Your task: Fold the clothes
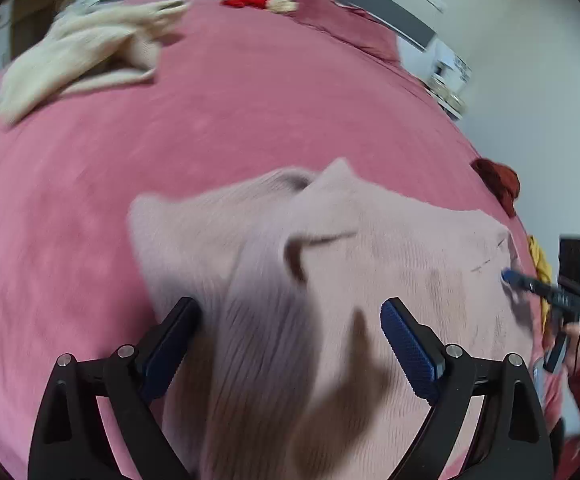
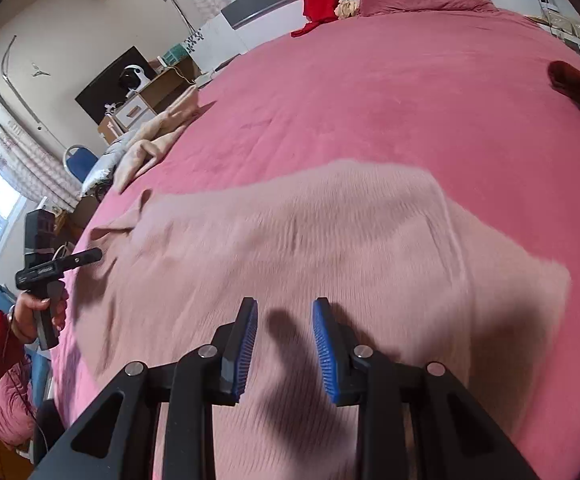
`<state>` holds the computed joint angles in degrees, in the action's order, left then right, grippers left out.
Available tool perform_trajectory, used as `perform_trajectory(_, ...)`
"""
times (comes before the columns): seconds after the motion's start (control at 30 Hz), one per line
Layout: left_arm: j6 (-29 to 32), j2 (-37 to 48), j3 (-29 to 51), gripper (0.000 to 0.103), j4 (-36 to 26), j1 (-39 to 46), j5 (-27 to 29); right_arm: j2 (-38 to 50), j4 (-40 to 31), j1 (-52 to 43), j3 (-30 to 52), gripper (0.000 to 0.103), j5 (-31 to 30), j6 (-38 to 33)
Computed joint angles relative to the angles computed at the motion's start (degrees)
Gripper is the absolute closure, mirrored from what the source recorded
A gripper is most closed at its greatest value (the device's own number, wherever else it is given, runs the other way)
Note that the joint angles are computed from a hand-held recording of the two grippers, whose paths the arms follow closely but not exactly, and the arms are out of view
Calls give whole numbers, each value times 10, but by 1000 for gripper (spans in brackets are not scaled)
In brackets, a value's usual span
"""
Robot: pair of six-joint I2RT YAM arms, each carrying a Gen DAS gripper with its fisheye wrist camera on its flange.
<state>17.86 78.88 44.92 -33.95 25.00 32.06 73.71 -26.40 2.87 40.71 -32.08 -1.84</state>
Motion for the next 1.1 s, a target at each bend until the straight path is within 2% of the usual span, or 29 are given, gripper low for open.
perform_trajectory(0.07, -40, 56, 44, 10, 26, -23, -35, 49, 21, 2, 27, 75, 6, 7)
perform_trajectory(0.2, -122, 129, 119, 10, 52, -6, -36, 106, 52, -29, 70, 75, -5, 42)
perform_trajectory(0.3, -161, 133, 146, 10, 77, 14, -74, 114, 46, -64, 97, 75, -21, 40)
perform_trajectory(0.37, -170, 146, 169, 10, 72, 41, -46, 121, 23, -88, 119, 74, -41, 20)
perform_trajectory(0.43, -151, 148, 180, 10, 50, 54, -2, 152, -38, -113, 160, 74, -78, -25)
perform_trajectory(0.53, -71, 145, 198, 10, -20, 46, 62, 215, -123, -139, 224, 74, -111, -79)
perform_trajectory(0.57, -26, 137, 191, 10, -36, 28, 58, 239, -148, -146, 245, 74, -121, -91)
perform_trajectory(0.63, 70, 115, 173, 10, -57, -27, 22, 268, -169, -152, 269, 73, -126, -92)
perform_trajectory(0.67, 99, 103, 159, 10, -54, -52, 3, 279, -175, -154, 277, 73, -127, -89)
perform_trajectory(0.77, 150, 76, 118, 10, -15, -128, -66, 310, -179, -163, 293, 72, -157, -71)
perform_trajectory(0.83, 136, 93, 118, 10, 10, -168, -126, 334, -194, -163, 309, 70, -190, -67)
perform_trajectory(0.93, 94, 143, 155, 10, 21, -203, -211, 349, -199, -140, 332, 70, -168, -59)
perform_trajectory(0.97, 80, 154, 167, 10, 22, -206, -224, 346, -189, -133, 332, 70, -158, -53)
perform_trajectory(1.0, 67, 163, 179, 10, 23, -206, -230, 342, -180, -126, 331, 74, -148, -47)
perform_trajectory(1.03, 54, 171, 190, 10, 24, -205, -235, 336, -171, -121, 328, 85, -142, -46)
perform_trajectory(1.1, 25, 182, 212, 10, 9, -187, -209, 327, -172, -110, 331, 96, -129, -50)
